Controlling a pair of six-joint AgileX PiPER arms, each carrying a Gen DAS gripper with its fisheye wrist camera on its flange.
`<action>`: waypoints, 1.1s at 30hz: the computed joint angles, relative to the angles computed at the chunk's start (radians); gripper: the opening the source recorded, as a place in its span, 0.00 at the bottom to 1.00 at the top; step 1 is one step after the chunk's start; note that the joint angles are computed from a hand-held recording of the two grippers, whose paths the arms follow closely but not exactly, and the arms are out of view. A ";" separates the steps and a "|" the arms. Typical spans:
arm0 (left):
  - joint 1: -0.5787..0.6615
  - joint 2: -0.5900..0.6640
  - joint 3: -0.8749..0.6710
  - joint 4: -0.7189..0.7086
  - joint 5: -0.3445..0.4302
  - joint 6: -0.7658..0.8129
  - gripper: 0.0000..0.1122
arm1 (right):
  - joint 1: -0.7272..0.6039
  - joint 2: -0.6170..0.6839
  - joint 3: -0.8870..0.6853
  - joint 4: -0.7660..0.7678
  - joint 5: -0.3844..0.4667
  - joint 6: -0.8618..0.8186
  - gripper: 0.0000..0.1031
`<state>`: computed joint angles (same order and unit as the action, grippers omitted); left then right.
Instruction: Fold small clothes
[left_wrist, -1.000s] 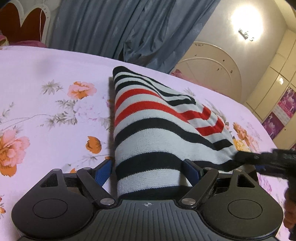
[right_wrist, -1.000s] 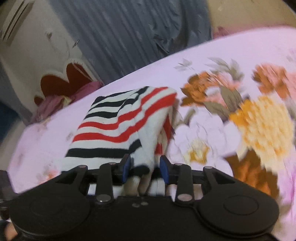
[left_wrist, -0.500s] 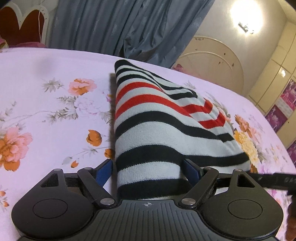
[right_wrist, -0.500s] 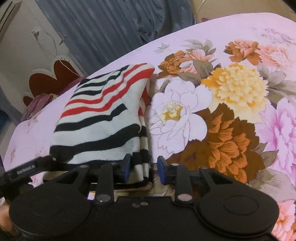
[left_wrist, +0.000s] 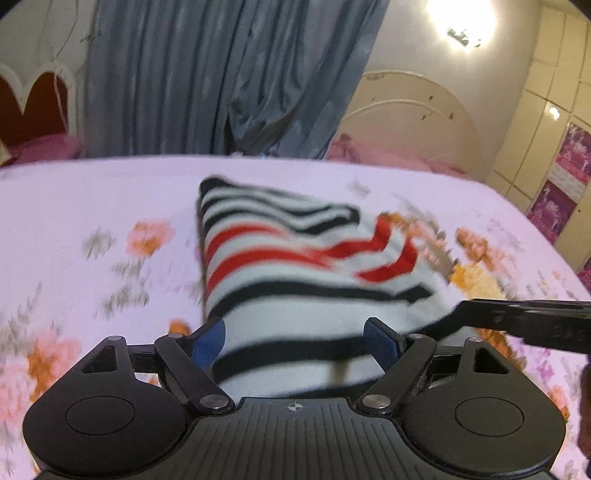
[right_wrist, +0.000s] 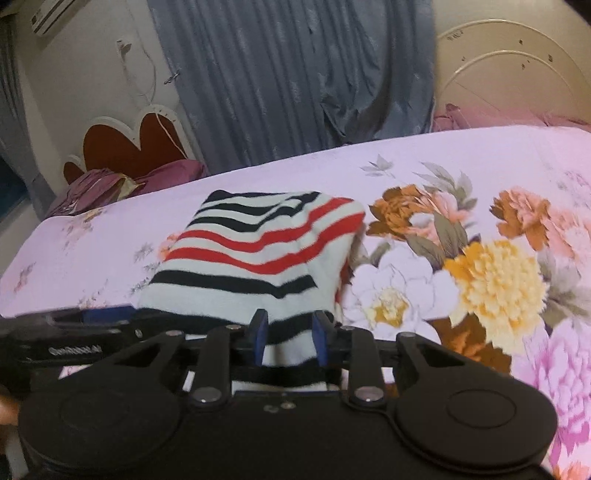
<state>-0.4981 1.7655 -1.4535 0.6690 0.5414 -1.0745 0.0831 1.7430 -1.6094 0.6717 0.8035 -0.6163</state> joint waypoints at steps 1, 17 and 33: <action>0.005 0.010 -0.031 -0.029 0.004 0.041 0.72 | 0.006 0.013 -0.028 -0.009 0.002 0.001 0.25; 0.056 0.221 -0.272 -0.096 0.038 0.270 0.72 | 0.070 0.234 -0.269 -0.191 0.006 0.170 0.22; 0.148 0.272 -0.423 -0.221 0.063 0.322 0.72 | 0.049 0.433 -0.646 -0.193 0.129 0.328 0.27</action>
<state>-0.3505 2.0375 -1.8760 0.4477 0.6047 -0.7525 0.1324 2.1763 -2.2551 0.4788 0.9327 -0.2883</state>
